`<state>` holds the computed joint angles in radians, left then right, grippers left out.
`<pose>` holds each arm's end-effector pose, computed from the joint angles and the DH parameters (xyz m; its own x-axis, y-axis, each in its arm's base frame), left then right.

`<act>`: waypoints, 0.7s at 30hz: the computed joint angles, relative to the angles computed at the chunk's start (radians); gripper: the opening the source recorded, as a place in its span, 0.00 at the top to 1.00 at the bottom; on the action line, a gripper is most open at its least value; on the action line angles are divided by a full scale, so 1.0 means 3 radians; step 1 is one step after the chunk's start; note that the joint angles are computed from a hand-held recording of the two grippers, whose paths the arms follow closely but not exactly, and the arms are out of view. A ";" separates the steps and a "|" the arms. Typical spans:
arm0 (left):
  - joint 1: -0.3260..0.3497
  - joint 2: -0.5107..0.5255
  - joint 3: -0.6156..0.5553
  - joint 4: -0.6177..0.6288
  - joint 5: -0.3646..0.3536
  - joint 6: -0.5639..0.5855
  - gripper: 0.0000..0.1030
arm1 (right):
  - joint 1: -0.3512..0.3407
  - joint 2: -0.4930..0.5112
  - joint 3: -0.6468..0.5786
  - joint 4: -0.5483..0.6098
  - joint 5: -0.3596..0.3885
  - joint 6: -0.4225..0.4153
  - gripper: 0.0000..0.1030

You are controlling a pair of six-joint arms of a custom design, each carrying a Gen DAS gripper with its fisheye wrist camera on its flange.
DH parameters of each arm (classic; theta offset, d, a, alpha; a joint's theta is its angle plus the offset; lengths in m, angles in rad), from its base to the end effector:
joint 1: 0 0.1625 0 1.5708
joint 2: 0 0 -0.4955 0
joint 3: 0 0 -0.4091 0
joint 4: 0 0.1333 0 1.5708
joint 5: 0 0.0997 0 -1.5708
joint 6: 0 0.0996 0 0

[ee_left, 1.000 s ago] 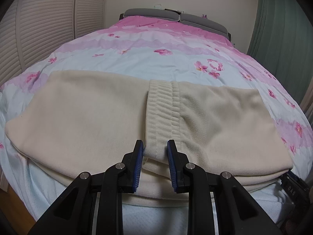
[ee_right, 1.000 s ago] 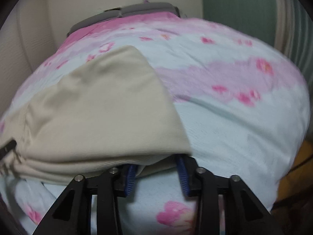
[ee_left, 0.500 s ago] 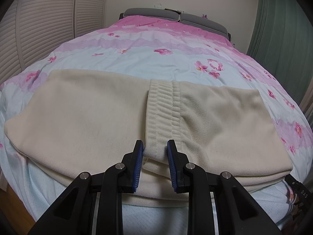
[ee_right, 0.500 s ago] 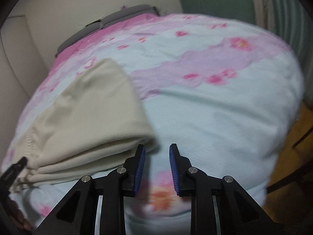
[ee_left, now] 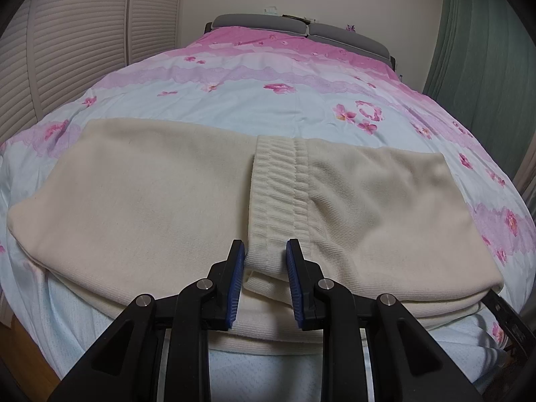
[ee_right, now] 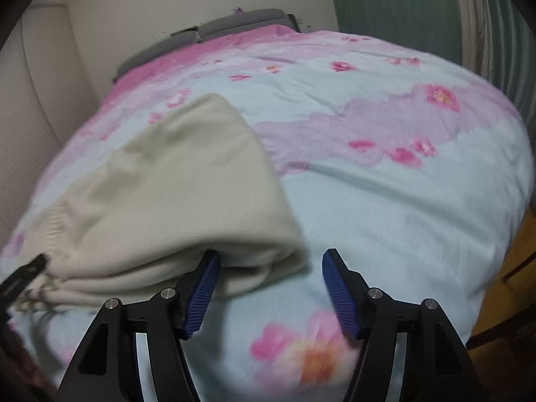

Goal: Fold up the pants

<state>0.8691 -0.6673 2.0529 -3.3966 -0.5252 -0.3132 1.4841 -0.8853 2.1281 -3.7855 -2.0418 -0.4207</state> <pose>-0.2042 -0.5816 0.0644 -0.7706 -0.1729 -0.6134 0.3643 0.6703 -0.6466 0.0380 -0.5805 0.1911 -0.8007 0.1819 0.5708 -0.3048 0.6967 -0.6495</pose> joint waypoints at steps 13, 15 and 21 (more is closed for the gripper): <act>0.0011 0.0010 -0.0012 -0.0007 0.0010 -0.0002 0.76 | 0.0049 -0.0002 -0.0181 0.0502 -0.0310 -0.0456 0.36; 0.0017 -0.0003 -0.0010 0.0010 -0.0009 -0.0018 0.76 | 0.0056 0.0071 -0.0301 0.0450 -0.0404 -0.0478 0.36; 0.0018 0.0007 -0.0010 -0.0021 -0.0003 0.0020 0.75 | -0.0070 -0.0028 -0.0254 0.0326 -0.0193 -0.0212 0.35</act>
<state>0.8744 -0.6653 2.0498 -3.4030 -0.5260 -0.3072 1.4630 -0.8938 2.0518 -3.6879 -2.0998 -0.4842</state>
